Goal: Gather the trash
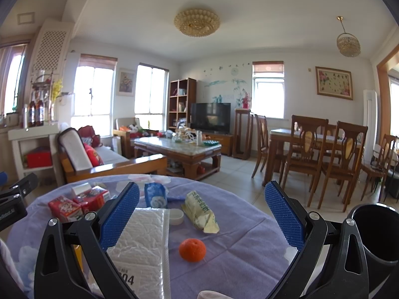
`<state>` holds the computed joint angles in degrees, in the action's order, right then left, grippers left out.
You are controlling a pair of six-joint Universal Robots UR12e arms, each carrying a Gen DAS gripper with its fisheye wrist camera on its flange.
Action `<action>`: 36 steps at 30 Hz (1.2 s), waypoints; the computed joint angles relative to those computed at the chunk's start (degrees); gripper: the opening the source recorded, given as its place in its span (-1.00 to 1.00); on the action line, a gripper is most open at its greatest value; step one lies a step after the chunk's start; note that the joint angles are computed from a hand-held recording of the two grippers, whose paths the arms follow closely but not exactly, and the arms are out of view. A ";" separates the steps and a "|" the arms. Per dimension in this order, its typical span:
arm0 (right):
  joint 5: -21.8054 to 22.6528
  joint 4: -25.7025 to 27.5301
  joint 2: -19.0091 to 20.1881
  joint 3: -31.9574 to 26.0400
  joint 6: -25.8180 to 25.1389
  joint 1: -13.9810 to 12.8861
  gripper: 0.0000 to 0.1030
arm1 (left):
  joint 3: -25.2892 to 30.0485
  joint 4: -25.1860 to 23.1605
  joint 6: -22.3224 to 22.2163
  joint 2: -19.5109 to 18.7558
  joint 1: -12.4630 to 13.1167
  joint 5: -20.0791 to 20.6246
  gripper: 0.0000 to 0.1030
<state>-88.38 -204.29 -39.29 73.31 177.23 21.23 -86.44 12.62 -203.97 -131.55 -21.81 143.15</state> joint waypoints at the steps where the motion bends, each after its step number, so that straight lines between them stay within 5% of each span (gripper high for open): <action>1: 0.00 0.00 0.00 0.00 0.00 0.00 0.92 | -0.02 0.01 -0.01 0.00 0.01 -0.01 0.91; 36: 0.78 1.63 -0.04 0.04 1.14 -0.25 0.92 | -0.38 -0.43 -0.69 0.21 0.20 -0.49 0.91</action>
<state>-87.60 -202.67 -39.33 73.35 178.37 20.97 -86.81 12.19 -204.67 -131.34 -21.61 142.66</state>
